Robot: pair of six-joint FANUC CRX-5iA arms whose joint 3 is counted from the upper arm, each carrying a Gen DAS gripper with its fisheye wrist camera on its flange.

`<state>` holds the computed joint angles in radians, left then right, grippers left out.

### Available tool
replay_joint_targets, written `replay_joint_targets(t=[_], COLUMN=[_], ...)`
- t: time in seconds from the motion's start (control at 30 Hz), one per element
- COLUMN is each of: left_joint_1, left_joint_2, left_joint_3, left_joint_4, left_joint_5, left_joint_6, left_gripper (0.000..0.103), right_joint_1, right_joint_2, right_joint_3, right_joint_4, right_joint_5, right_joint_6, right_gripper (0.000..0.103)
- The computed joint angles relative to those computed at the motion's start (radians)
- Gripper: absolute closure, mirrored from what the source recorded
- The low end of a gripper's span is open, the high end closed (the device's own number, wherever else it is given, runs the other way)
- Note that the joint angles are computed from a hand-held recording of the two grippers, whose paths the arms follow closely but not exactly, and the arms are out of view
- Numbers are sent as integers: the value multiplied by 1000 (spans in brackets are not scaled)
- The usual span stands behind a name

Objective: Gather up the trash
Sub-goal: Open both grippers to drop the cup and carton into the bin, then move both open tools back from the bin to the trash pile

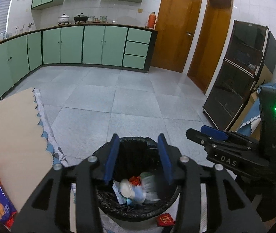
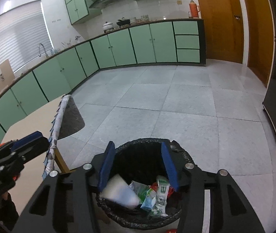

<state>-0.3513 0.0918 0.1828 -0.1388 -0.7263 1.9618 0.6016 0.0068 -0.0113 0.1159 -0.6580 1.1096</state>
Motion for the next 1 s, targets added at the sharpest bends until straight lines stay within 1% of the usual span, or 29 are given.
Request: replay_joint_targets(t=[0.07,0.1,0.17,0.23,0.33,0.37,0.4,0.47,0.57,0.7,0.8,0.9,1.0], left_joint_1=[5,5,9,9,6,5,2,-1,11,32,39,27,39], left_joint_2=[-12,-17,-43,-67,-113,-133,-148,-191,-247,-319,-376,-429,-474], left_joint_3=[-7,-8,-22,-29,-48,-58,-63,-82,-112,-152,-180,-205,-231], left_joint_4=[-5,-10,-42,-82,-159,-192,-218,-291,-346,-408,-477,-571,-594], left_joint_5=[0,-1,1,-5,-22,-32,-41,-74,-120,-185,-257,-347,-399], left_joint_6=[10,15,42,76,136,161,183,240,283,329,363,399,402], left_gripper=[61,59,57,52,47,43,38,34,32,31,31,31,31], right_joint_1=[10,15,28,46,64,74,88,105,141,197,237,277,315], right_joint_2=[-13,-18,-26,-42,-55,-61,-66,-70,-64,-35,-12,6,24], right_joint_3=[-17,-24,-35,-56,-71,-77,-83,-83,-68,-34,-10,-4,11], right_joint_4=[23,36,69,111,143,161,179,194,207,190,177,194,189], right_joint_5=[12,18,29,51,63,71,80,89,97,100,104,122,137], right_joint_6=[-29,-43,-80,-122,-151,-166,-184,-197,-206,-183,-164,-173,-159], right_gripper=[47,46,37,29,18,14,12,6,6,6,6,6,6])
